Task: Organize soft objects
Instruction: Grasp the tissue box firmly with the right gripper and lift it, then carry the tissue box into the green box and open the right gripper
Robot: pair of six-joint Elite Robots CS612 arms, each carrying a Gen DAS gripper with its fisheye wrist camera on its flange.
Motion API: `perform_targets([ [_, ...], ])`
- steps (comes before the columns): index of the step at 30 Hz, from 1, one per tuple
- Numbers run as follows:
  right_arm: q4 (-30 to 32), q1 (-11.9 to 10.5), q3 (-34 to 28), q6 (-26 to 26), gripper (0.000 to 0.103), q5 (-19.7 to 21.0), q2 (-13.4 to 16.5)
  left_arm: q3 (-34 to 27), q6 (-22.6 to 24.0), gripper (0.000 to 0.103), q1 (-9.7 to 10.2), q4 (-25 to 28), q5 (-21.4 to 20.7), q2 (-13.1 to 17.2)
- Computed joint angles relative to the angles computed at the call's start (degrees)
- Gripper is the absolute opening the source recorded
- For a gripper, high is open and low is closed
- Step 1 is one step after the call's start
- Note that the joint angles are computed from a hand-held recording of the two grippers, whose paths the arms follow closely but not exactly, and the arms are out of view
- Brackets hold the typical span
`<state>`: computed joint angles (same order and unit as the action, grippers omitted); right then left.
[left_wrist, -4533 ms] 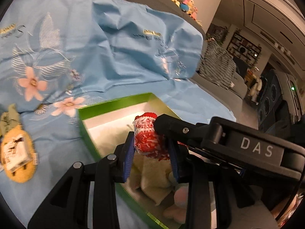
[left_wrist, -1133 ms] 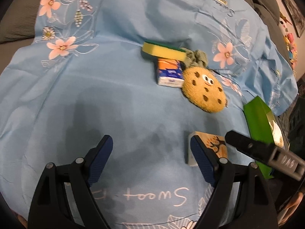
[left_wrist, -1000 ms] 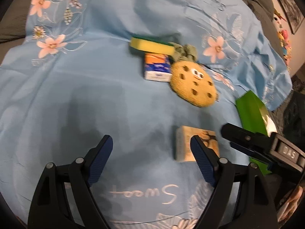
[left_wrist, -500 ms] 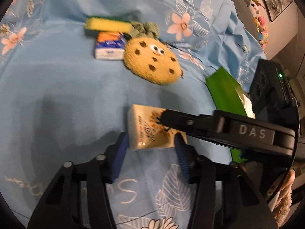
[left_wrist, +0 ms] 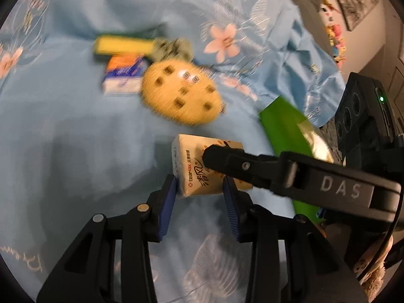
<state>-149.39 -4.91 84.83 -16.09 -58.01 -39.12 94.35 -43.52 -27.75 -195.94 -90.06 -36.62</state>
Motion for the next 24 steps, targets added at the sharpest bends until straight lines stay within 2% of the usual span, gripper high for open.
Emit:
perform_targets([
  [3, -3.9, -0.6, 0.6, 2.2, 0.06, -0.2, -0.3, -1.4, 1.3, 0.035, -0.44, -0.8, 0.9, 0.4],
  [8, -9.4, -2.0, 0.9, 6.7, 0.06, 0.5, -0.6, -4.9, 3.5, 0.035, -0.72, -0.9, 0.1, 1.1],
  [13, -15.5, -4.0, 0.7, 11.4, 0.06, 1.9, -0.6, -9.4, 7.8, 0.035, -1.31, 0.0, -0.6, 2.1],
  [18, -20.1, -6.0, -0.7, 17.9, 0.061, 1.9, 0.2, -15.8, 13.7, 0.035, -2.17, 4.1, -2.0, 3.9],
  [20, -22.0, -6.9, -1.1, 21.2, 0.061, 2.0, 0.7, -17.9, 14.2, 0.035, -2.2, 5.2, -3.4, 4.7],
  [22, -24.1, -7.3, -1.5, 24.1, 0.061, 0.1, 1.0, -21.0, 14.8, 0.035, -2.06, 8.1, -6.4, 5.8],
  [24, -24.5, -7.8, -2.1, 25.7, 0.061, -1.1, 1.3, -23.5, 16.1, 0.035, -2.18, 10.3, -7.6, 6.8],
])
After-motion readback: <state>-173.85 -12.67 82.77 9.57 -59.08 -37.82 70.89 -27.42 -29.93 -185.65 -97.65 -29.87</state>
